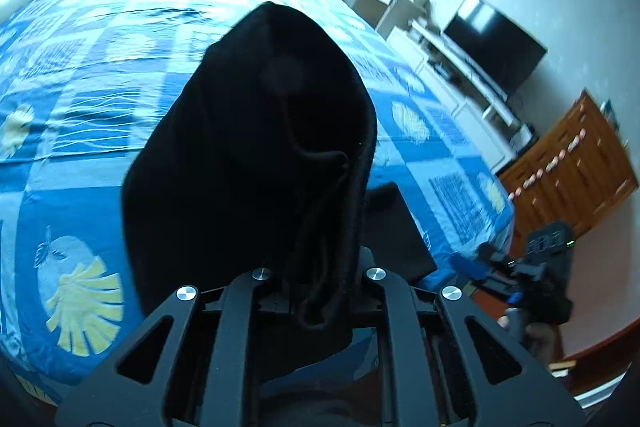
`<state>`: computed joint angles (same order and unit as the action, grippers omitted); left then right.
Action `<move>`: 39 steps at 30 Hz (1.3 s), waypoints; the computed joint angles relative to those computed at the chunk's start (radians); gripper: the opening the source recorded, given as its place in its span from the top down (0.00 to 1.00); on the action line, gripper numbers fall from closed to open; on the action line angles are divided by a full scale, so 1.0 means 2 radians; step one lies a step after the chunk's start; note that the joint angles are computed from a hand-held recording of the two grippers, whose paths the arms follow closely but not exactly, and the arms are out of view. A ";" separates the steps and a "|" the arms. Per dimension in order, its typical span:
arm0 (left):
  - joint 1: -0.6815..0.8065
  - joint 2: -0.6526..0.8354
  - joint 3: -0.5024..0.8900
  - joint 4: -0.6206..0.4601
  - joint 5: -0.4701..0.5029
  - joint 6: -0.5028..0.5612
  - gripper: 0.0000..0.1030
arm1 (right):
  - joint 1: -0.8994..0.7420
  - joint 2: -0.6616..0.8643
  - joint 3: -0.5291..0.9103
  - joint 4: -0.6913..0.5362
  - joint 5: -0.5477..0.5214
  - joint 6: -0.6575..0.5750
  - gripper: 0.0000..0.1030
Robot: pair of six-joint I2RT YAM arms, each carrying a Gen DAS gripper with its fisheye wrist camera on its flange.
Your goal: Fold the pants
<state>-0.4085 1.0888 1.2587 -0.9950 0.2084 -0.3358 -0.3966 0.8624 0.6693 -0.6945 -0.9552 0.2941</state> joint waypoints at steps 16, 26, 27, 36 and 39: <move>-0.212 0.175 0.035 0.066 -0.150 -0.109 0.88 | -0.159 0.070 0.027 -0.134 -0.082 -0.179 0.22; -0.266 0.239 0.080 0.042 -0.225 -0.137 0.88 | -0.210 0.118 0.028 -0.192 -0.096 -0.268 0.22; -0.270 0.245 0.085 0.038 -0.231 -0.139 0.88 | -0.215 0.122 0.028 -0.196 -0.096 -0.274 0.22; -0.306 0.294 0.121 0.006 -0.288 -0.150 0.88 | -0.251 0.147 0.038 -0.249 -0.098 -0.334 0.22; -0.312 0.306 0.129 0.000 -0.298 -0.152 0.88 | -0.258 0.150 0.041 -0.259 -0.099 -0.343 0.22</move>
<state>-1.0315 1.7009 1.5163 -0.9947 -0.3872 -0.6401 -0.9122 1.1618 0.7504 -1.2127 -1.1528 -0.3919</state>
